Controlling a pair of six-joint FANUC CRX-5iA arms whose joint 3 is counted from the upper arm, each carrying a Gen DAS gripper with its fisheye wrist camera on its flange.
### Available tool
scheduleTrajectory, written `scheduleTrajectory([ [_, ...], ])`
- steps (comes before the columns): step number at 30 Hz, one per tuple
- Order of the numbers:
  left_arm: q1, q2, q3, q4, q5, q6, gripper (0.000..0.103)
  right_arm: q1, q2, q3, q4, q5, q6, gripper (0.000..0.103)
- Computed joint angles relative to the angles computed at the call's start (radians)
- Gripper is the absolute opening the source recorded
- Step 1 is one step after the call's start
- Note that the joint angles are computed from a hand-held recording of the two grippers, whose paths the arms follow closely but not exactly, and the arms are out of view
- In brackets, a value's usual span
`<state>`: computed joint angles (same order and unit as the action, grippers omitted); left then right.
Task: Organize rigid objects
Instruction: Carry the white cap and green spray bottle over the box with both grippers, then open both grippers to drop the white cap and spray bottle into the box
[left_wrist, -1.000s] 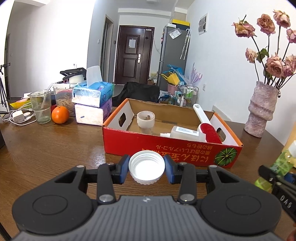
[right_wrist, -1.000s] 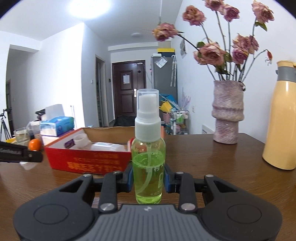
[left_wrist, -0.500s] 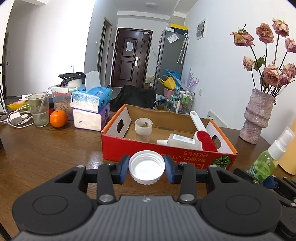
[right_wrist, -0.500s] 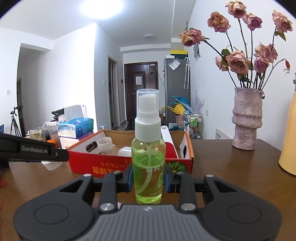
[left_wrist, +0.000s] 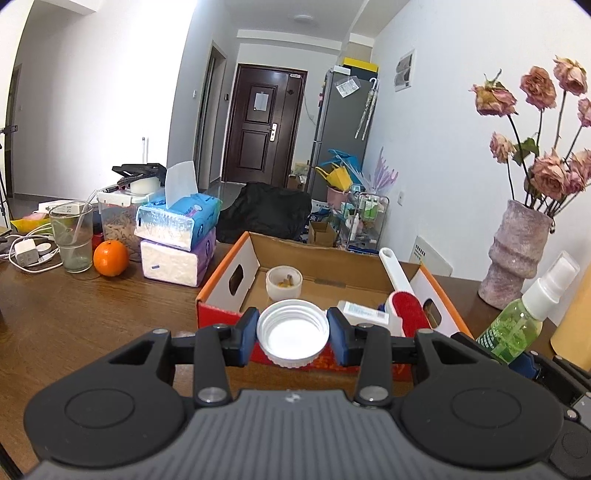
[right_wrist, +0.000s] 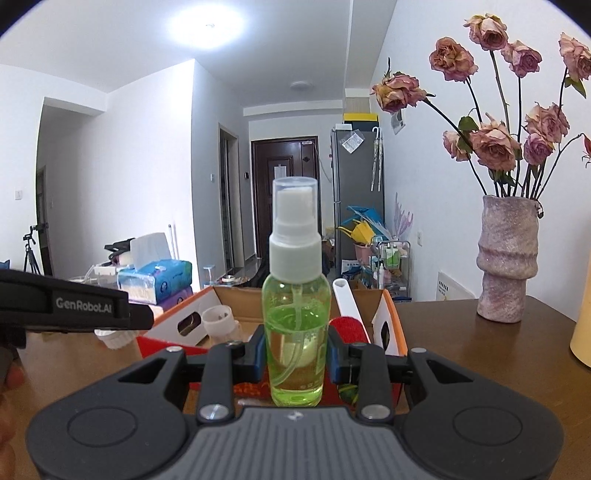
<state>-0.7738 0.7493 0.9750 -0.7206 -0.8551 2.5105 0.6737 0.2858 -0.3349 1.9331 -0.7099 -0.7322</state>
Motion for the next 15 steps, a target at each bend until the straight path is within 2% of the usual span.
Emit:
scheduleTrajectory([
  [8, 0.011, 0.064, 0.116, 0.013, -0.023, -0.032, 0.041, -0.034, 0.029, 0.041, 0.022, 0.012, -0.023, 0.030],
  [15, 0.032, 0.149, 0.254, 0.074, -0.053, -0.109, 0.041, -0.065, 0.053, 0.081, 0.009, 0.054, -0.006, 0.030],
])
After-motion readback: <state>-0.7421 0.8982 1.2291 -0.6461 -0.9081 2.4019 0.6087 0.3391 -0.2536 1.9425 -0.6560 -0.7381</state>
